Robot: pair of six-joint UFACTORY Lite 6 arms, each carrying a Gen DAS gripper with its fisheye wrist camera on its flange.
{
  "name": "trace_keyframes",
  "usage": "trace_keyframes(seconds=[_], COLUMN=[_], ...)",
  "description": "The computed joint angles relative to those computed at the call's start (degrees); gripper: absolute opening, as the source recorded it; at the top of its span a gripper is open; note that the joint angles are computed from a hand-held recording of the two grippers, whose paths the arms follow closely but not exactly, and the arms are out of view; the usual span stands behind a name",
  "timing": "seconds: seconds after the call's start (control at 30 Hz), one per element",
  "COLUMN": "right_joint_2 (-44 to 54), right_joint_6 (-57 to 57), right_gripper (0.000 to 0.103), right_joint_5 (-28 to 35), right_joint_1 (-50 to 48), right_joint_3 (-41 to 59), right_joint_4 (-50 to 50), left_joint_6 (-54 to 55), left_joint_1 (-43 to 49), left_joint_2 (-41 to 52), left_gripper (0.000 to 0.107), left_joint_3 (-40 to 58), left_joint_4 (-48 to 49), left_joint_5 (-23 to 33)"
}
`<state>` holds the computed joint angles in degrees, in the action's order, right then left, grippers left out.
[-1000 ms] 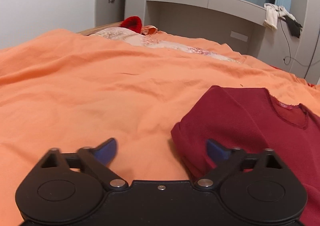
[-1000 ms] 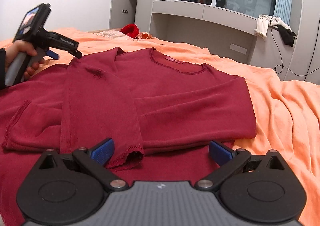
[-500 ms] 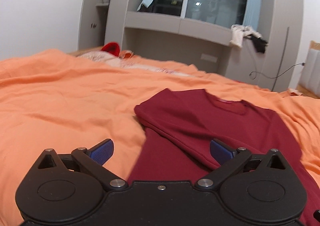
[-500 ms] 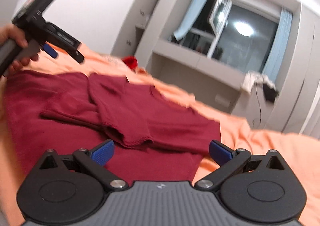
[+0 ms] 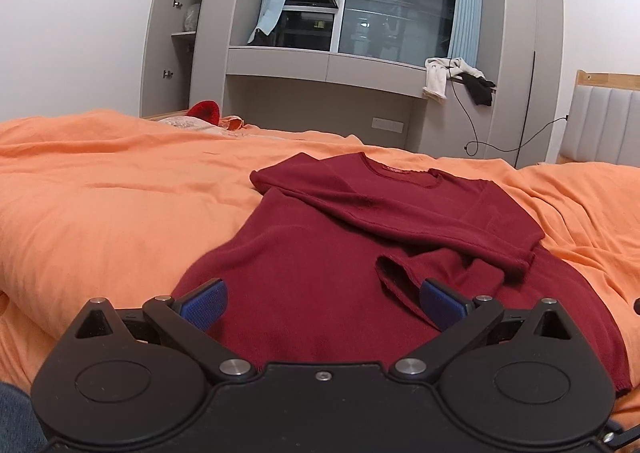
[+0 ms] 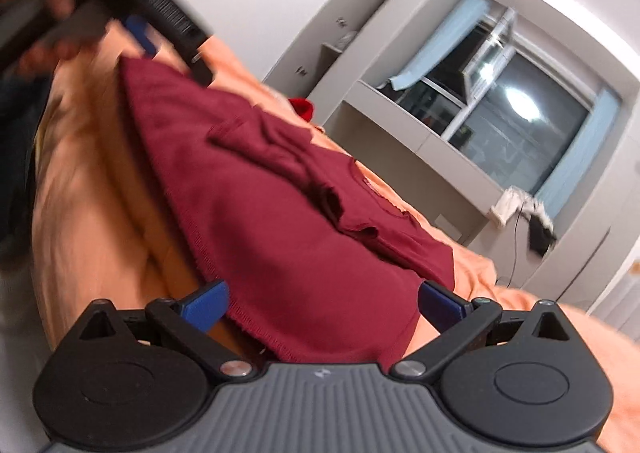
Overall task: Fold small clothes
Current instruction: 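Move the right tool to the shirt hem and grasp it, then grasp the hem with the left tool while the right tool holds the hem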
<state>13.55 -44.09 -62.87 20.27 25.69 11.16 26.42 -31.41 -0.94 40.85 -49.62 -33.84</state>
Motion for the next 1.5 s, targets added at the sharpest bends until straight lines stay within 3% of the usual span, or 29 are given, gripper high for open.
trace_keyframes(seconds=[0.23, 0.37, 0.43, 0.5, 0.6, 0.87, 0.93, 1.03, 1.1, 1.17, 1.37, 1.5], right_joint_2=[15.7, 17.7, 18.0, 18.6, 19.5, 24.0, 25.8, 25.1, 24.5, 24.3, 21.1, 17.3], right_joint_6=[-13.6, -11.2, -9.7, -9.5, -12.5, -16.9, -17.3, -15.8, -15.0, -14.7, -10.6, -7.1], right_gripper=[0.102, 0.102, 0.093, 0.076, 0.066, 0.074, 0.074, 0.056, 0.026, 0.006, 0.006, 0.006], right_joint_5=[-13.5, -17.6, -19.7, -19.3, -15.9, -13.9, -16.3, -15.5, -16.2, -18.0, -20.9, -19.4], right_joint_1=[6.7, 7.1, 7.1, 7.0, 7.5, 8.5, 9.9, 9.7, 10.6, 10.6, 10.9, 9.9], right_joint_3=[7.0, 8.6, 9.1, 10.2, 11.9, 15.4, 15.4, 15.1, 14.0, 13.4, 12.0, 11.5], right_joint_4=[10.3, 10.5, 10.1, 9.9, 10.0, 8.6, 10.7, 10.0, 10.6, 11.1, 12.6, 12.2], left_joint_6=[-0.6, -1.3, -2.1, -2.7, -4.8, -3.3, -3.6, -4.0, -4.3, -5.1, -9.4, -0.4], left_joint_1=[-1.0, -0.9, -1.1, -1.6, -2.6, -3.5, -3.4, -3.2, -3.0, -2.8, -3.2, -8.6], left_joint_2=[-1.8, -1.5, -1.3, -1.1, -2.0, -0.4, -0.2, -0.1, 0.0, 0.0, 0.0, 2.8], left_gripper=[0.102, 0.102, 0.102, 0.102, 0.102, 0.102, 0.102, 0.102, 0.102, 0.102, 0.102, 0.102], left_joint_3=[-2.1, -2.2, -2.4, -2.7, -4.4, -3.7, -3.6, -3.7, -3.8, -4.0, -5.7, -6.0], left_joint_4=[1.4, 3.1, 4.8, 6.9, 11.1, 11.1, 11.3, 12.3, 13.4, 15.4, 25.6, 23.3], left_joint_5=[-0.3, 0.5, 0.5, -0.3, -2.4, -4.3, -4.4, -4.2, -3.9, -3.6, -4.7, -9.5])
